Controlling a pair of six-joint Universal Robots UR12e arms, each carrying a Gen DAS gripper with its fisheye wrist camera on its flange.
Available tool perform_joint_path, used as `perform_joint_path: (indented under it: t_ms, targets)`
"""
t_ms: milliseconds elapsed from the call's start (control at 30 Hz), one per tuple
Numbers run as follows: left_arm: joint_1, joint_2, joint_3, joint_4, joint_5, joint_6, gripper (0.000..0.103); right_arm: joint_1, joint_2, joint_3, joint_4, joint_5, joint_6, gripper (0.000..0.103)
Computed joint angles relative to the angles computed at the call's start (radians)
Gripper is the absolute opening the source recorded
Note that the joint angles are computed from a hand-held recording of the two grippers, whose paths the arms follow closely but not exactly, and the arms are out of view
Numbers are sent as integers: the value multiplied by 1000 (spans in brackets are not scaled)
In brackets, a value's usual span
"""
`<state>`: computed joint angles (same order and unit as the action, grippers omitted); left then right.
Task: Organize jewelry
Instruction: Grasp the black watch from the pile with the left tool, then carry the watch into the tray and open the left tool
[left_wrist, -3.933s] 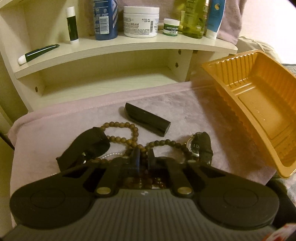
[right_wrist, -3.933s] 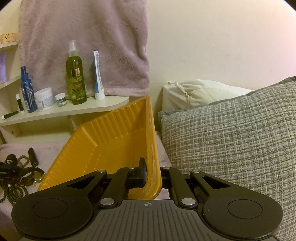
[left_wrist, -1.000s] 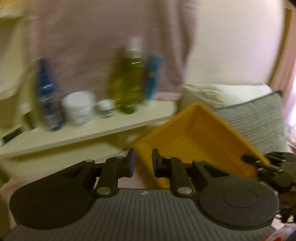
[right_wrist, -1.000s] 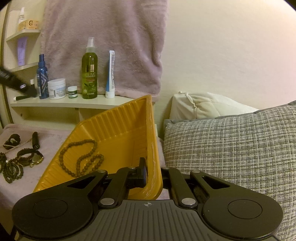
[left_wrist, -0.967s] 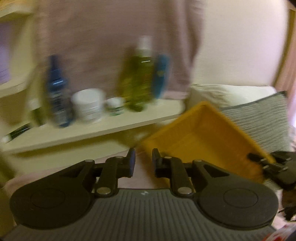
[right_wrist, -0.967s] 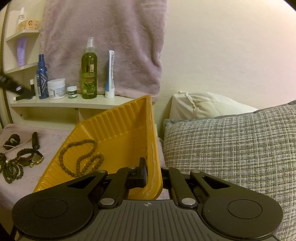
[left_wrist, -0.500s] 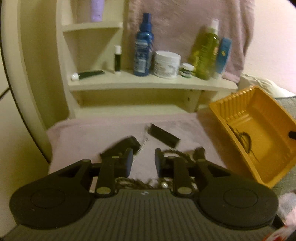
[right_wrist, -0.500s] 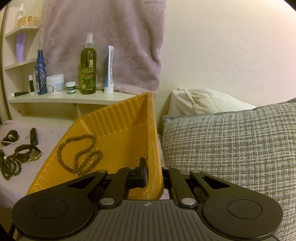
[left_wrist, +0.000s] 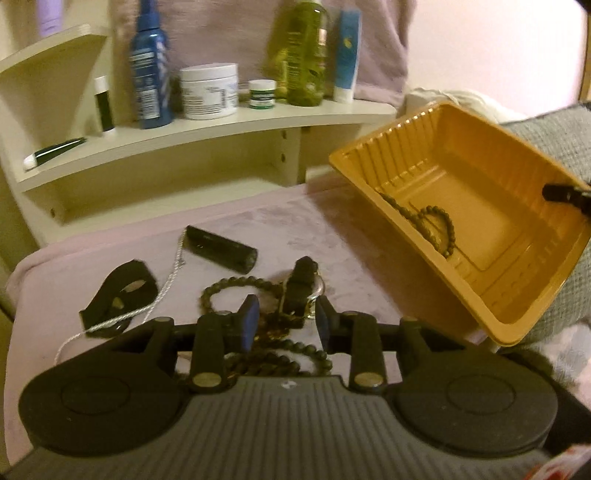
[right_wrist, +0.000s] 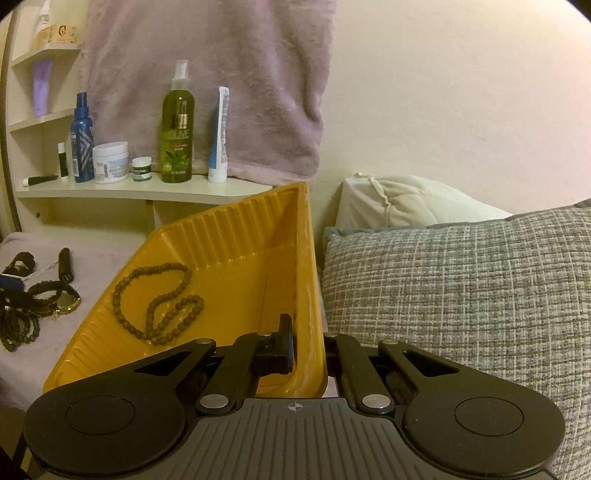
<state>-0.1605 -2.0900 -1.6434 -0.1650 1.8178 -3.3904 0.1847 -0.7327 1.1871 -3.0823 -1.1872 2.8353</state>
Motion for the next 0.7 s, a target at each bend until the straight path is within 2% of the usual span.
perform_joint_path:
  t_ms: [167,233,267,400,700]
  targets:
    - [-2,-21,35,-46,4,33,29,1,-1,1,2,-1,1,4]
    - [1,-28,43,-54,5,37,16,1,-1,1,2,-1,0,4]
    - [2,-28,47,-61,2,31,15,0,-1,0,2,-1,0,4]
    - [7,-20,47,-48,-11,16,14,1,-1,1,0,-2,-2,4]
    - [13,0,62,-25,-45,40,14,2,1,-1,-2,-1,-16,4]
